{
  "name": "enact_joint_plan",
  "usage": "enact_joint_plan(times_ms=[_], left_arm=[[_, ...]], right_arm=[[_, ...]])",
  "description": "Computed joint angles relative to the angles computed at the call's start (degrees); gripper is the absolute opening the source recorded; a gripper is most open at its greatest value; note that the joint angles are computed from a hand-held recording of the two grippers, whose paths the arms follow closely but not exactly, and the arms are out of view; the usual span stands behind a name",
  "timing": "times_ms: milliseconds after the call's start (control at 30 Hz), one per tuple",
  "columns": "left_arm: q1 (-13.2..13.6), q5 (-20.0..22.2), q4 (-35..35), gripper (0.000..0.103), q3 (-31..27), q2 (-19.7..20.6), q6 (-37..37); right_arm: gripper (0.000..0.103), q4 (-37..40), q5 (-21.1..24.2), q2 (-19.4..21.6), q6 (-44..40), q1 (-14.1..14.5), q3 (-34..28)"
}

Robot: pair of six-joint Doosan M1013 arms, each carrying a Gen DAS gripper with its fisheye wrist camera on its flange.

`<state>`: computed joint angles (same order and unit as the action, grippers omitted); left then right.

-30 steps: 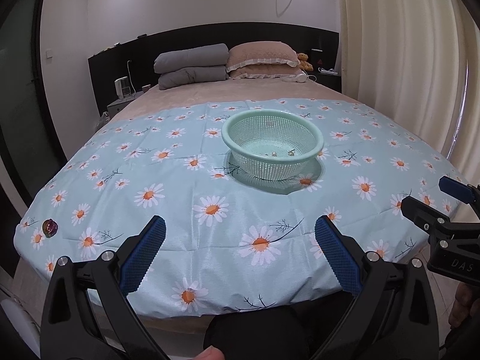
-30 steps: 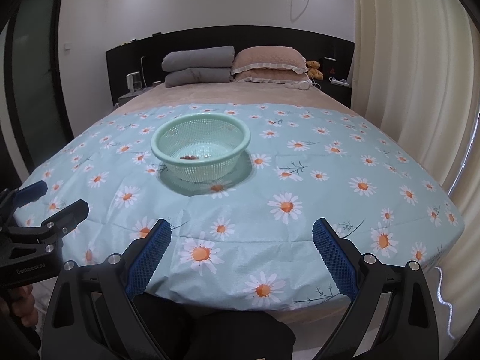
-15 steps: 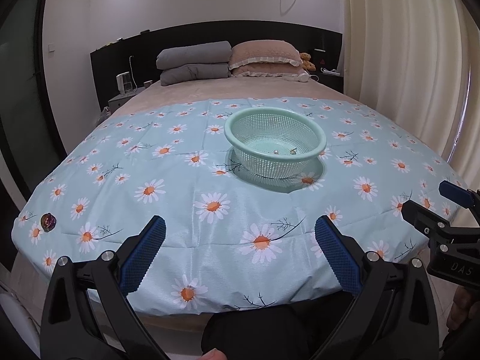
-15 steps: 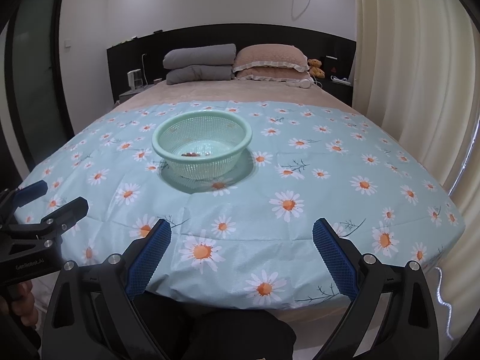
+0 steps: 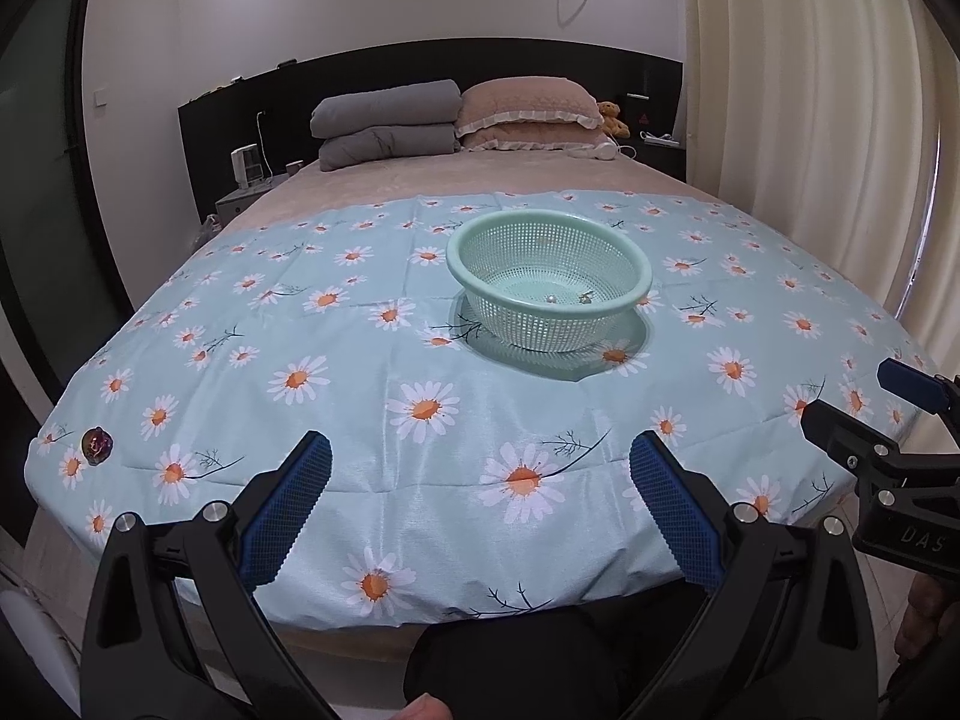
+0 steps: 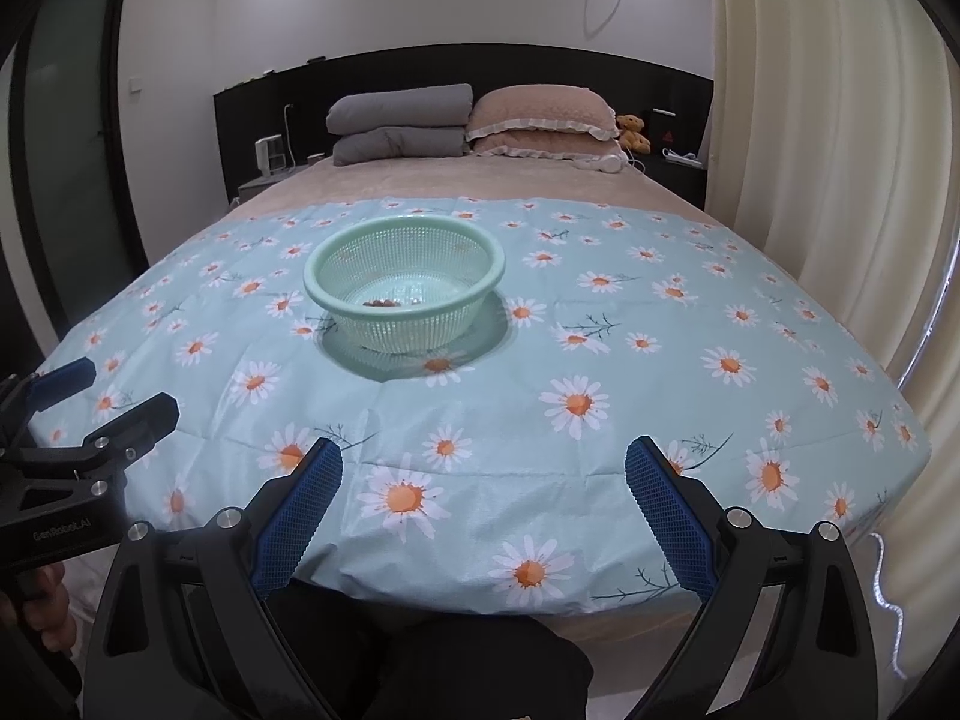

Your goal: Organize jewelry

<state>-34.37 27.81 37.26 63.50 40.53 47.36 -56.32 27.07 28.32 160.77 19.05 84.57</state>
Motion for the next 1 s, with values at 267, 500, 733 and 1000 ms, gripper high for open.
enact_joint_plan(times_ms=[267, 500, 733, 1000], left_arm=[[-0.08, -0.33, 2.24, 0.098, 0.31, -0.21, -2.42], [-0.28, -0.66, 5.22, 0.098, 0.87, -0.4, -4.82], [-0.37, -0.54, 6.64, 0.098, 0.97, -0.4, -6.01], [-0.29, -0.24, 5.88, 0.098, 0.73, -0.28, -5.87]], right_arm=[[0.092, -1.03, 0.14, 0.0, 0.21, 0.27, 0.03], [0.092, -3.13, 0.03, -0.22, 2.75, 0.27, 0.49], [0.092, -2.78, 0.33, -0.17, 2.42, 0.27, 0.43], [0.092, -1.95, 0.44, -0.12, 1.46, 0.28, 0.34]])
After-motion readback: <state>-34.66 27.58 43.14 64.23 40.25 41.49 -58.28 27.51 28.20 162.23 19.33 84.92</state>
